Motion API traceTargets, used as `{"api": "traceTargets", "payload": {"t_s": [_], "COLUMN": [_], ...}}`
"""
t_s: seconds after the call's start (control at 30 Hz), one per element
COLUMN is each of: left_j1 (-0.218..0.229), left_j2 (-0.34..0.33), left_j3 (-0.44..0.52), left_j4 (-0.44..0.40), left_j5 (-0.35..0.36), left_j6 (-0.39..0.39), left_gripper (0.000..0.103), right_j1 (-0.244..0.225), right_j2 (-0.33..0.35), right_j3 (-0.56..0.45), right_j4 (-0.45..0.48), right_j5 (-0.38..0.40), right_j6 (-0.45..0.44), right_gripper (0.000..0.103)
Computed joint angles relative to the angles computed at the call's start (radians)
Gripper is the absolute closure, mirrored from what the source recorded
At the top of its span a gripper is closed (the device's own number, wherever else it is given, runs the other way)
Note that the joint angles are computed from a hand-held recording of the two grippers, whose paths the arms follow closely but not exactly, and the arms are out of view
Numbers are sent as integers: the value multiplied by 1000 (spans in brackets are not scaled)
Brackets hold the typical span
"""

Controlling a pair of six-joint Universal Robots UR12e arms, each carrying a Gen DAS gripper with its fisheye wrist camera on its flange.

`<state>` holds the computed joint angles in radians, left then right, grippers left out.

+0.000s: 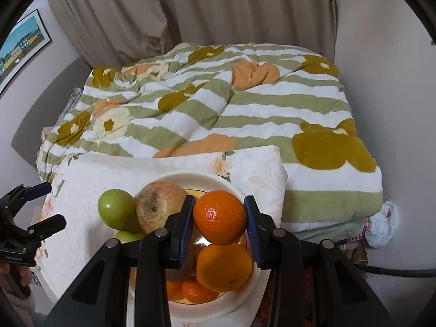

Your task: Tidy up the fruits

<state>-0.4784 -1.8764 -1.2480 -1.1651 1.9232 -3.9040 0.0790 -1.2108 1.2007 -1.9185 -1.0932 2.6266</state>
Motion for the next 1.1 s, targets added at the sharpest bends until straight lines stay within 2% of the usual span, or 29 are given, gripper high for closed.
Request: {"api": "traceTargets", "payload": {"t_s": [0.47, 0.5, 0.53, 0.57, 0.6, 0.63, 0.77, 0.83, 1.1], "left_j1": [-17, -17, -17, -18, -19, -20, -27, -30, -49], "left_j2": [10, 11, 13, 14, 15, 16, 25, 32, 79], "left_j3": [-25, -28, -31, -32, -33, -33, -36, -42, -74], "left_j4": [-78, -78, -77, -79, -81, -84, -88, -82, -45], "left_j5": [13, 10, 5, 3, 3, 3, 11, 16, 64], "left_j6": [-143, -149, -156, -160, -163, -164, -165, -166, -145], "left_gripper": [0, 0, 0, 0, 0, 0, 0, 0, 0], "right_j1": [0, -1, -3, -5, -9, -11, -18, -18, -15], "right_j2": [36, 37, 36, 35, 32, 29, 13, 1, -78], "right_j3": [-11, -12, -11, -10, -6, -2, 20, 35, 104], "right_j4": [55, 61, 65, 65, 61, 55, 7, -29, -150], "right_j5": [13, 14, 21, 31, 42, 49, 51, 44, 31], "right_j6": [-119, -124, -126, -126, -125, -121, -90, -72, -27], "right_gripper": [70, 66, 53, 46, 32, 23, 11, 1, 1]}}
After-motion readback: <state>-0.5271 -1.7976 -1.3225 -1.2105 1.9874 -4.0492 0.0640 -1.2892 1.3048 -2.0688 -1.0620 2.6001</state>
